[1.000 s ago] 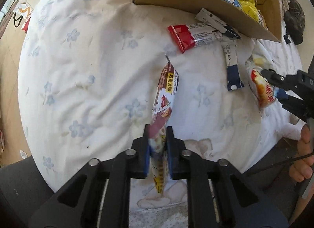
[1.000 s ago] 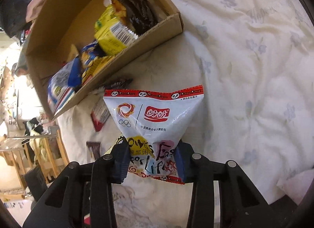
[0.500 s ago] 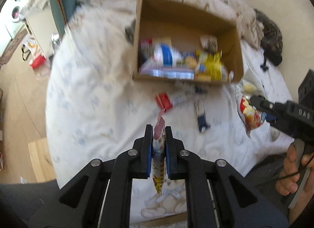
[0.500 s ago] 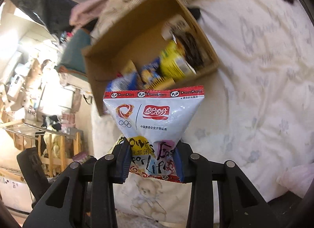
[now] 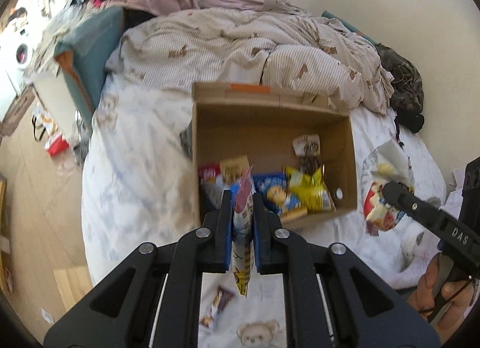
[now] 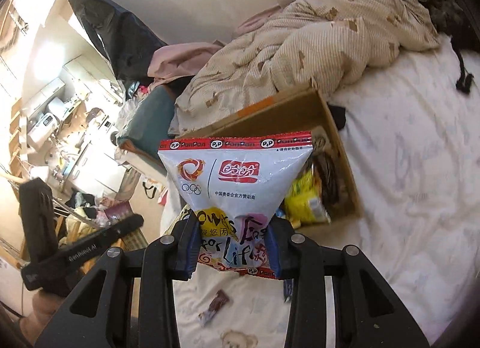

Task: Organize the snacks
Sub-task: 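Carry both held snacks over the box and open both tools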

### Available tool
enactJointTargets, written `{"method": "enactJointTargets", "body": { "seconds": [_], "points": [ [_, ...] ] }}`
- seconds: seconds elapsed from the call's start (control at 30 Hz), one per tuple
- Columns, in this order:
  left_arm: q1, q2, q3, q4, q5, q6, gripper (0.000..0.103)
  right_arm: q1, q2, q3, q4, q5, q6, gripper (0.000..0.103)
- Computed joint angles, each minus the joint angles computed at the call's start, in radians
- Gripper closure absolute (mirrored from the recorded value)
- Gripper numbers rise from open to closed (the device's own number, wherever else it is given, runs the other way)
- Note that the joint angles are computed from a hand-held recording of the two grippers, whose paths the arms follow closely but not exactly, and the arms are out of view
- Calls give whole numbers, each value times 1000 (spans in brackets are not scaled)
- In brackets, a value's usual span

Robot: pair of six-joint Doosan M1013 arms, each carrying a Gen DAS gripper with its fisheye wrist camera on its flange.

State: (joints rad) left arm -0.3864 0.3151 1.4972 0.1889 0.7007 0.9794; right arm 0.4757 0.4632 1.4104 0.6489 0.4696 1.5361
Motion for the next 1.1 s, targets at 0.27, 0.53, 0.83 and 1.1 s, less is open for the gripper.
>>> {"method": "enactJointTargets", "body": {
  "seconds": [0.27, 0.53, 0.83, 1.1],
  "points": [
    [11, 80, -93, 11, 11, 23, 94, -6, 74, -106, -159, 62, 128, 65],
    [35, 136, -127, -75, -23, 83, 94, -13, 135, -183, -250, 127, 206, 65],
    [44, 159, -110, -99, -77, 116, 93, -18, 172, -218, -287, 186, 270, 63],
    [44, 163, -113, -110, -68, 110, 93, -13, 188, -237, -294, 183, 288, 62]
  ]
}}
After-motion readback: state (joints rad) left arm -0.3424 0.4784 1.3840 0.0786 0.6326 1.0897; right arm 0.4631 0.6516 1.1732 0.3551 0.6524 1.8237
